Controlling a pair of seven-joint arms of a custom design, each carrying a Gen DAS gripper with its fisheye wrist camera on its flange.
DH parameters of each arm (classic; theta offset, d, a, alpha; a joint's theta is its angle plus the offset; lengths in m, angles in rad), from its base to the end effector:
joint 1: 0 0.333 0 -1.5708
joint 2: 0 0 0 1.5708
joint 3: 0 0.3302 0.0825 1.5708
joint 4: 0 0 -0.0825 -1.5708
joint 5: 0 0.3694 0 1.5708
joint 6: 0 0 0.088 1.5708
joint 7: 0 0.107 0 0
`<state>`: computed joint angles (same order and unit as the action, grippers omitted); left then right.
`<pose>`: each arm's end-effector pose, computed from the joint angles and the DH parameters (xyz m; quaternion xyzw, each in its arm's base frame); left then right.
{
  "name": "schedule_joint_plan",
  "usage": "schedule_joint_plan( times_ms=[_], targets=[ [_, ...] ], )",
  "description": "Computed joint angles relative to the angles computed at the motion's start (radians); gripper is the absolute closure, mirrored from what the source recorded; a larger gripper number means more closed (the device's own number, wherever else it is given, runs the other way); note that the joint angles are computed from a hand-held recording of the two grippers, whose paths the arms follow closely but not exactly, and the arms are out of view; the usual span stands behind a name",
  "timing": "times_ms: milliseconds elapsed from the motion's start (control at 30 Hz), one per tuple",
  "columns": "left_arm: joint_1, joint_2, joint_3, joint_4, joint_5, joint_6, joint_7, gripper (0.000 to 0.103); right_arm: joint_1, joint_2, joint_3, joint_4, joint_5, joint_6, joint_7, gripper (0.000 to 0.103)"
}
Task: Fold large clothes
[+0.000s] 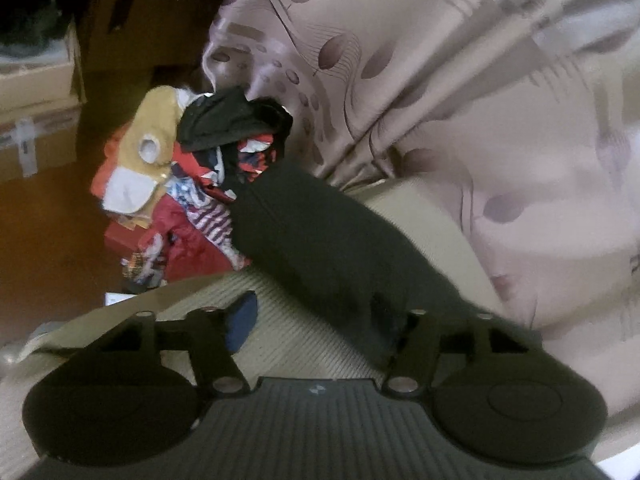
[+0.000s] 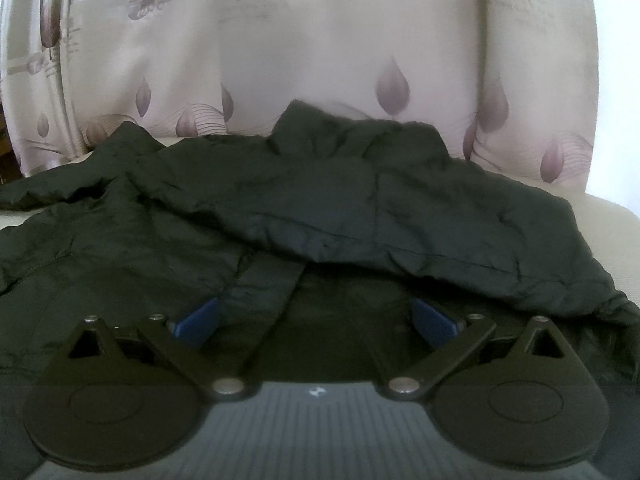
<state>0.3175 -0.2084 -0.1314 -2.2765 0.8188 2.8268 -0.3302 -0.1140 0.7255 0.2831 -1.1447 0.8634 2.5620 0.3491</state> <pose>0.5056 0.0535 0.5363 -0.9002 0.0825 -0.3527 0.2416 0.7897 0.0409 0.4751 -0.7756 0.3758 -0.1923 0.4692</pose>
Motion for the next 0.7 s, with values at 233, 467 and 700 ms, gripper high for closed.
schedule_joint_plan(
  times_ms=[233,467,700],
  targets=[
    [-0.02,0.088,0.02,0.103,0.022,-0.037,0.007,0.034,0.002,-0.008,0.003,-0.019,0.005,0.025,-0.009,0.0],
    [-0.084,0.149,0.061,0.169,0.02,-0.098,0.089,0.096,0.001,-0.01,0.006,-0.024,0.008,0.033,-0.01,0.0],
    [-0.188,0.15,0.01,0.339,0.244,-0.285,0.07,0.1,-0.005,0.011,0.005,0.013,0.013,0.011,0.064,0.0]
  ],
)
